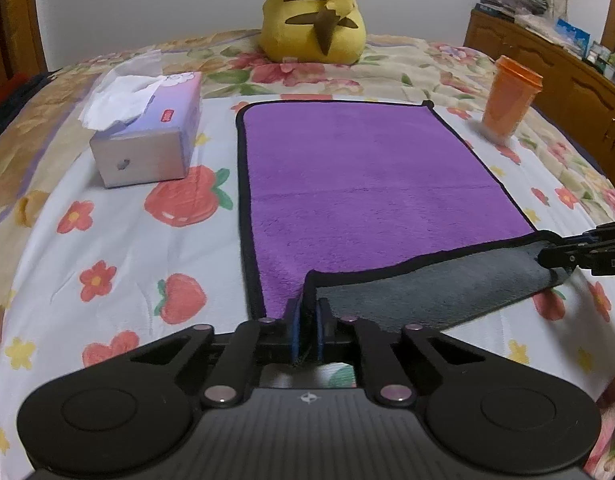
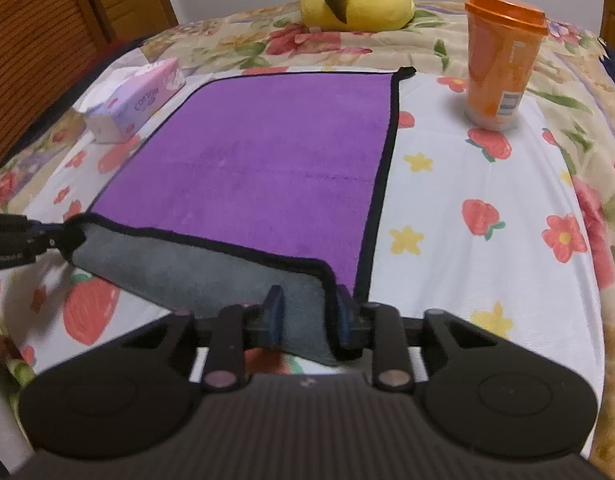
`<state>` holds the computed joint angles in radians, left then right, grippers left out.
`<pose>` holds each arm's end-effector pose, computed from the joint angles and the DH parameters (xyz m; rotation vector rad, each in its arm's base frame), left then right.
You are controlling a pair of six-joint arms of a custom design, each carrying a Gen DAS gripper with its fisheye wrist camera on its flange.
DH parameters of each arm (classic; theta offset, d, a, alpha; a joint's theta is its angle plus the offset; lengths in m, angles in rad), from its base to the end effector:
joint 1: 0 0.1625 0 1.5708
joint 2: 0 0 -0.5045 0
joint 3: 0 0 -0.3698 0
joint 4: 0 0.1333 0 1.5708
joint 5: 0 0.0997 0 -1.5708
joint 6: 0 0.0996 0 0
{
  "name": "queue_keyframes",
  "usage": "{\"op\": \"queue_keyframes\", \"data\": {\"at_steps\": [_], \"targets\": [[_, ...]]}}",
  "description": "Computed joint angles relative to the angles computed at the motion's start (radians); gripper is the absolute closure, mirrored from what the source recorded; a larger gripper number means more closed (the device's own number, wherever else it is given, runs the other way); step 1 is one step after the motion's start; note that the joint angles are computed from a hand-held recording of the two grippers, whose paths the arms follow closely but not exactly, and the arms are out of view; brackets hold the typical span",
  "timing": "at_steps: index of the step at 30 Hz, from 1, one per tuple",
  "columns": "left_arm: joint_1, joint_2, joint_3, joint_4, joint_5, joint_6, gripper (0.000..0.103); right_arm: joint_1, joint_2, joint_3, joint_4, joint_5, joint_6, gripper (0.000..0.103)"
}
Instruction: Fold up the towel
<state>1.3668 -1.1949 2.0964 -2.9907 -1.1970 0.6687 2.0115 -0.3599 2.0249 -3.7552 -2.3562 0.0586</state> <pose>0.0553 -0.5702 0.3106 0.9842 2.4200 -0.5597 0.2953 -0.4787 -0.0396 0.1940 -2.3769 0.8529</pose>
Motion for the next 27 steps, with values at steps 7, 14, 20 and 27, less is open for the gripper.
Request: {"op": "queue_keyframes", "data": {"at_steps": [7,14,20,27], "targets": [[0.002,-0.008,0.004,-0.021,-0.027,0.006,0.094,0.003,0.005,-0.002,-0.009,-0.011,-0.034,0.097],[-0.01,-0.03,0.022,-0.07,-0.077,0.011,0.095,0.009,0.017,-0.005,-0.093,-0.02,-0.086,0.099],[-0.016,-0.048,0.033,-0.103,-0.121,0.011,0.095,0.017,0.024,-0.012,-0.167,-0.021,-0.136,0.099],[-0.014,-0.041,0.031,-0.143,-0.137,0.009,0.095,0.019,0.032,-0.015,-0.252,-0.013,-0.192,0.099]]}}
